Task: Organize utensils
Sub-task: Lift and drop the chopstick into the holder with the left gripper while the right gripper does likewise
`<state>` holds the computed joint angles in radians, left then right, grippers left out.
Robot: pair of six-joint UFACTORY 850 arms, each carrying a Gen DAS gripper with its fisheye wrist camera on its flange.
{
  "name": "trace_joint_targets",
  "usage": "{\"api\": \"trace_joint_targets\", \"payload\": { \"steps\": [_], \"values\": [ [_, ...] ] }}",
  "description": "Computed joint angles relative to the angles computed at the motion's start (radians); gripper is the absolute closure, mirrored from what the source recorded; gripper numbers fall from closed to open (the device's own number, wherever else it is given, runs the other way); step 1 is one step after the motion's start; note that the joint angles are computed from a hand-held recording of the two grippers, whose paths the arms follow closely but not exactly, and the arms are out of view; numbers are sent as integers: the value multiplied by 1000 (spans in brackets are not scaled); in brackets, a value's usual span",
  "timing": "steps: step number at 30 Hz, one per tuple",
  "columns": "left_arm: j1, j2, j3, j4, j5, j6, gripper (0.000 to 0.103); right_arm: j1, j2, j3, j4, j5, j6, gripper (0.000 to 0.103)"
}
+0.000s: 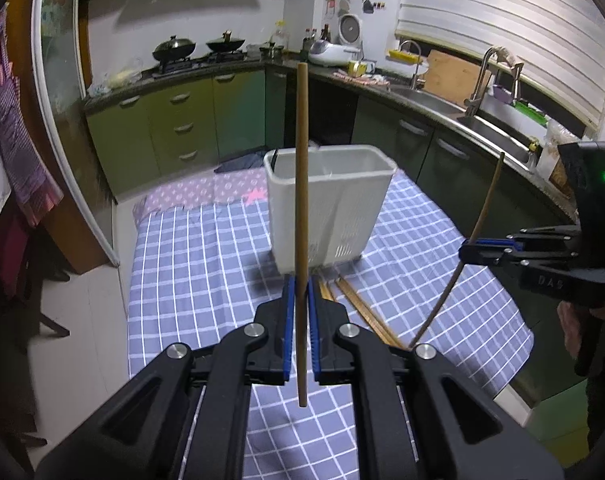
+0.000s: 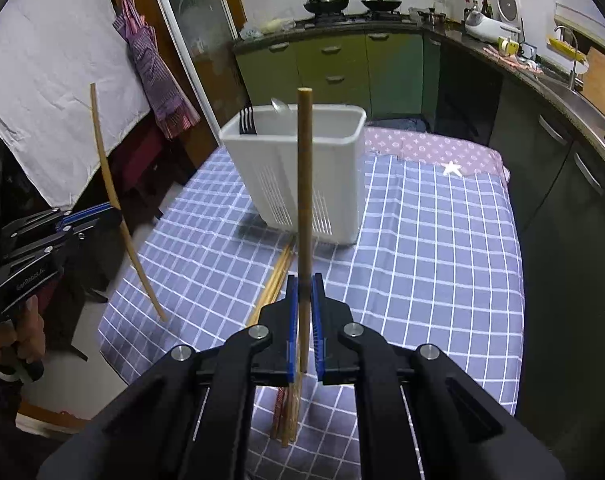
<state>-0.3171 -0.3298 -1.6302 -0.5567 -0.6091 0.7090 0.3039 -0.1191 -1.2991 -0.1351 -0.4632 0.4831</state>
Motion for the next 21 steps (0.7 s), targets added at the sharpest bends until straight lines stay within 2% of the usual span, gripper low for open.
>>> {"api": "trace_joint_targets", "payload": {
  "steps": [7, 13, 16, 21],
  "values": [
    [-15, -41, -119, -58, -11, 31, 96, -3, 4, -34, 10, 12, -21, 96],
    [-43, -106, -260, -161, 56, 100, 96, -3, 5, -58, 22, 12, -40, 96],
    [-61, -150, -326, -225, 130, 148, 96, -1, 7, -61, 26, 14, -48, 96],
    [-88, -256, -453, -146, 177, 42, 96, -7, 21, -42, 49, 25, -70, 96]
  ]
}}
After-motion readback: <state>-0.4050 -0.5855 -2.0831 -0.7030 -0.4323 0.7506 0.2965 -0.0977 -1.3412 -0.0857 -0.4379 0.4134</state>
